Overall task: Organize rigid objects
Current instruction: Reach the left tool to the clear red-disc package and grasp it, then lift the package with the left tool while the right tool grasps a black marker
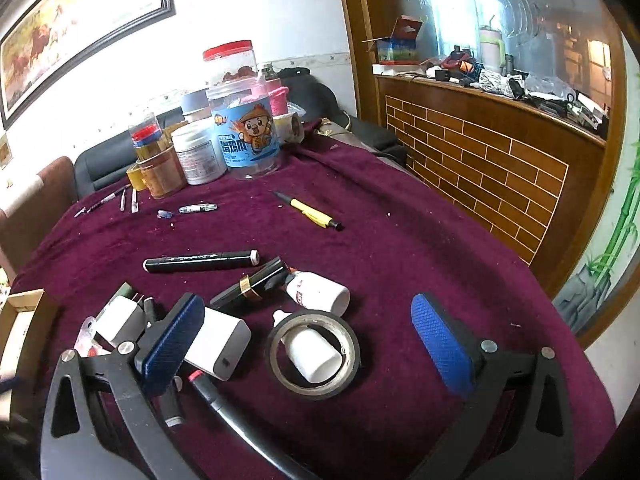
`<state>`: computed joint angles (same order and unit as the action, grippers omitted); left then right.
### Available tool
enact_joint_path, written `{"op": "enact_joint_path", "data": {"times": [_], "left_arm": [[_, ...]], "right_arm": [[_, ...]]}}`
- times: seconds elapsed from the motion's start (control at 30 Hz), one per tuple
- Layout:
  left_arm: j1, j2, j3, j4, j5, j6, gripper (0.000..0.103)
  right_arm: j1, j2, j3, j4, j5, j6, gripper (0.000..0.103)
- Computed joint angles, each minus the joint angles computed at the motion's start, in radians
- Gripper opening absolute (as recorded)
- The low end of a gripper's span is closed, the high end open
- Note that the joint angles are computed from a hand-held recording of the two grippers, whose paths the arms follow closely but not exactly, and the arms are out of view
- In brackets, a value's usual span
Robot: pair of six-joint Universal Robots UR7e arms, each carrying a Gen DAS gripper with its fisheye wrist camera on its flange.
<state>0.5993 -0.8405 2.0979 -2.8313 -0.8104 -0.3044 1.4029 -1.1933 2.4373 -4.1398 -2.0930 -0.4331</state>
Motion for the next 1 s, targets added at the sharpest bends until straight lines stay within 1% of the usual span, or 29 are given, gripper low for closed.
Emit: {"op": "enact_joint_path", "data": {"times": [0.03,0.07,0.1,0.13,0.2,0.23,0.3,0.47,0.5,0.53,0.57,0.6,0.63,0.67,0.7,0.73,0.77,0.83,0.9,0.97,1.0], "left_arm": [[0.005,-0.005,-0.023,0.063,-0.01,-0.008,0.095],[0.011,-0.004,-0.043,0.109,-0.014,-0.009,0.095],[0.016,0.005,-0.063,0.15,-0.012,-0.01,0.095],[0.019,0.023,-0.087,0.193,-0.002,-0.014,0.095],[0.021,0.049,-0.11,0.237,0.005,-0.028,0.093],[0.029,0.064,-0.127,0.258,0.009,-0.025,0.093],[0.031,0.089,-0.153,0.278,0.032,-0.006,0.091],[0.035,0.129,-0.176,0.252,0.042,0.088,0.09],[0.038,0.137,-0.172,0.238,0.042,0.099,0.087],[0.042,0.144,-0.173,0.235,0.037,0.104,0.08],[0.047,0.15,-0.179,0.247,0.033,0.102,0.075],[0.057,0.157,-0.185,0.269,0.027,0.09,0.065],[0.063,0.162,-0.186,0.272,0.015,0.083,0.058],[0.067,0.157,-0.177,0.233,-0.002,0.088,0.055],[0.072,0.157,-0.179,0.229,-0.014,0.083,0.044],[0.083,0.15,-0.181,0.225,-0.052,0.076,0.027],[0.088,0.145,-0.184,0.232,-0.069,0.065,0.026],[0.079,0.136,-0.172,0.24,-0.058,0.047,0.026],[0.073,0.114,-0.147,0.235,-0.074,0.039,0.026],[0.066,0.085,-0.106,0.197,-0.099,0.026,0.026],[0.068,0.085,-0.103,0.175,-0.099,0.031,0.027]], "right_arm": [[-0.004,0.003,0.006,-0.034,0.019,-0.017,0.103],[-0.004,0.008,0.014,-0.073,0.013,-0.031,0.103],[-0.004,0.012,0.014,-0.08,0.004,-0.034,0.103],[-0.013,-0.002,0.019,-0.05,0.012,-0.019,0.103],[-0.03,-0.031,0.027,0.017,0.031,0.018,0.103],[-0.033,-0.036,0.026,0.03,0.035,0.025,0.103],[-0.031,-0.036,0.029,0.029,0.039,0.026,0.103],[-0.028,-0.036,0.037,0.034,0.061,0.008,0.103],[-0.028,-0.038,0.037,0.041,0.065,0.008,0.103],[-0.031,-0.041,0.039,0.047,0.068,0.01,0.103],[-0.034,-0.046,0.041,0.056,0.073,0.014,0.103],[-0.036,-0.047,0.043,0.058,0.076,0.017,0.103],[-0.038,-0.047,0.044,0.057,0.075,0.02,0.103],[-0.039,-0.045,0.044,0.052,0.07,0.02,0.103],[-0.036,-0.037,0.039,0.047,0.056,0.015,0.103],[-0.032,-0.031,0.034,0.046,0.044,0.011,0.103],[-0.031,-0.027,0.03,0.049,0.035,0.007,0.103],[-0.022,-0.012,0.019,0.05,0.012,-0.004,0.103],[-0.016,0.002,0.009,0.051,-0.01,-0.017,0.103],[-0.017,0.003,0.005,0.063,-0.018,-0.019,0.103],[-0.019,0.0,0.005,0.072,-0.016,-0.015,0.103]]}}
